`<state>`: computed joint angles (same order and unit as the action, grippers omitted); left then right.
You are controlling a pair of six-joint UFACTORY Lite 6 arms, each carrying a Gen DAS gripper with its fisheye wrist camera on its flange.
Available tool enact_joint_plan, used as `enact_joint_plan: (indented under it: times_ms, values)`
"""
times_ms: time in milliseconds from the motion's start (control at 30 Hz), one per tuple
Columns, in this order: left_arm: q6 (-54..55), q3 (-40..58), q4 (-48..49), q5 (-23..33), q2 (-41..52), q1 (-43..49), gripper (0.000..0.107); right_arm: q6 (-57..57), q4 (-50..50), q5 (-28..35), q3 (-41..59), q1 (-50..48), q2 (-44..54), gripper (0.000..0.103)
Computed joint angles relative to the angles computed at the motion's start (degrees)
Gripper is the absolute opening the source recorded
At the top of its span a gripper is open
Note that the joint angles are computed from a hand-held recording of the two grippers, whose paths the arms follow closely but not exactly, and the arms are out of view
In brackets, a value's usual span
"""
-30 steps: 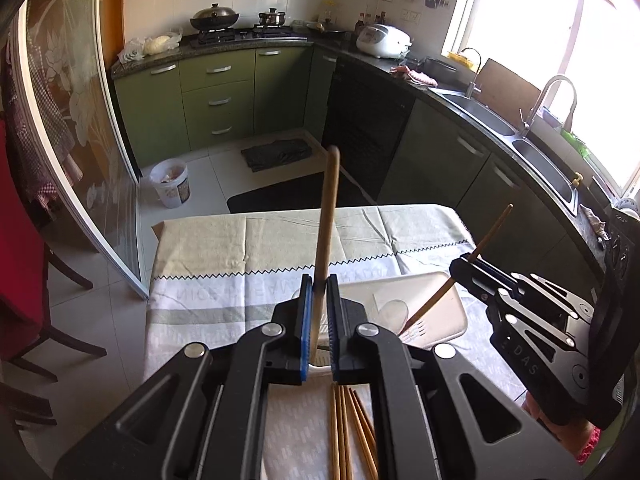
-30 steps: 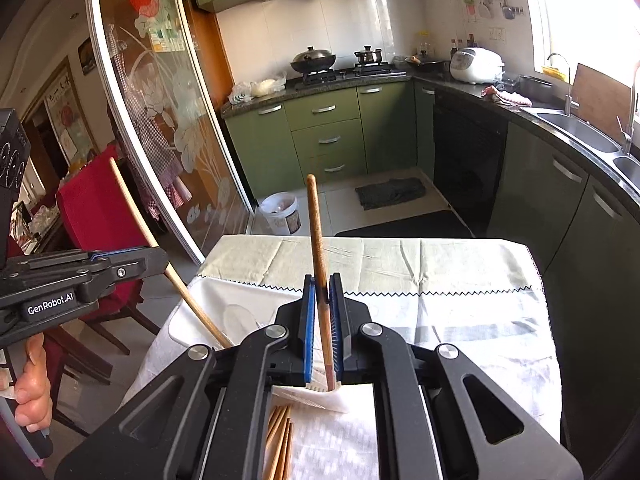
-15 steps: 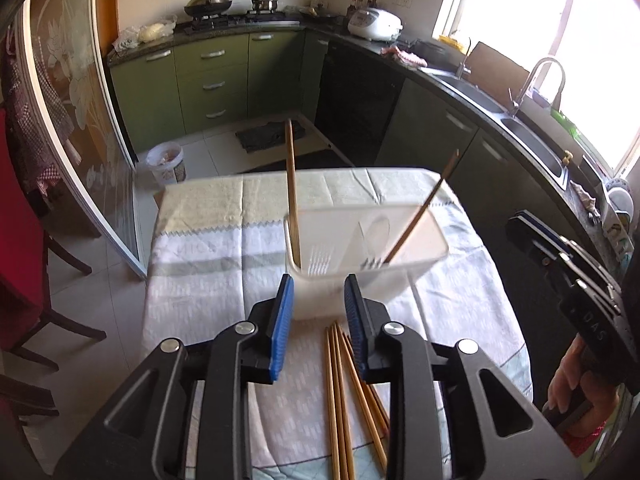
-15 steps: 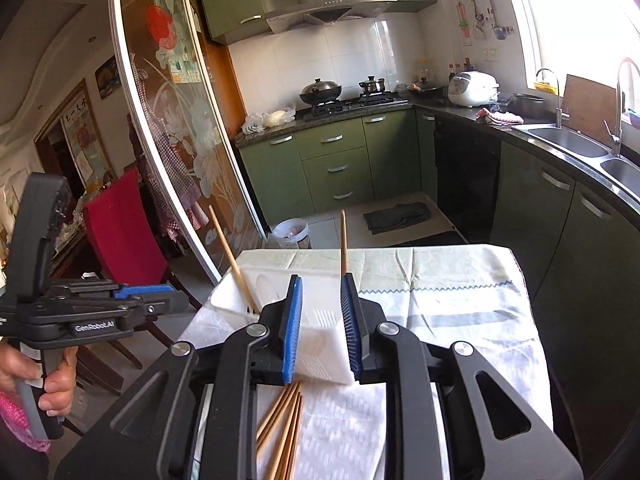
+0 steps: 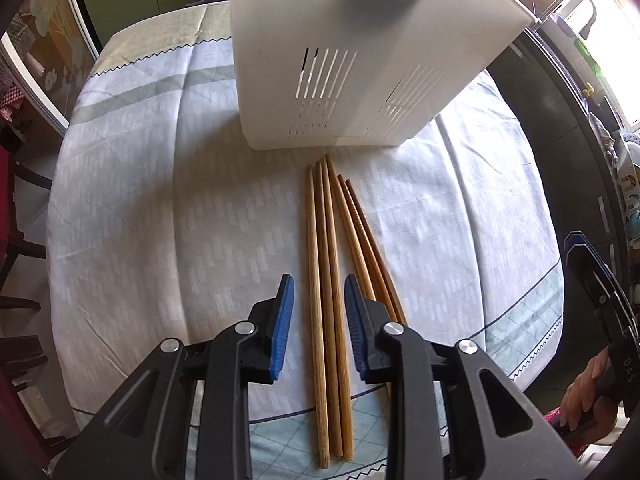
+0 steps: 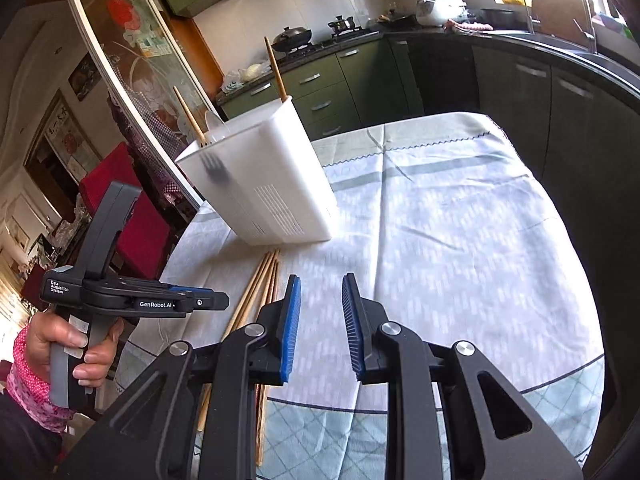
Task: Organize utensils
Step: 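Lower the left gripper onto another wooden chopstick and close on it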
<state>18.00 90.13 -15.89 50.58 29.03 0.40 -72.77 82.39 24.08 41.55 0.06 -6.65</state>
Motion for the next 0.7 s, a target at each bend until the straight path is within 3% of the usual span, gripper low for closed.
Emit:
enact_joint_plan:
  times_ms: [100, 167, 600, 700]
  values:
    - [-1.96, 1.18, 1.80, -0.37, 1.99, -0.71, 0.025, -1.22, 1.10, 0.78, -0.14, -0.34, 1.40, 0.023]
    - [-2.44, 0.95, 2.57, -0.83, 2.31, -0.97, 0.025, -1.37, 1.60, 0.43, 0.02, 0.36, 1.88, 0.029]
    - [-5.79, -2.57, 7.46, -4.73, 2.14, -4.41, 0.020, -0.78, 1.78, 0.05, 1.91, 2.15, 4.46, 0.030]
    - [-6.07, -3.26, 7.49, -5.43, 2.35, -5.31, 0.013, -0.16, 1.07, -0.91, 3.11, 3.85, 6.19, 0.030]
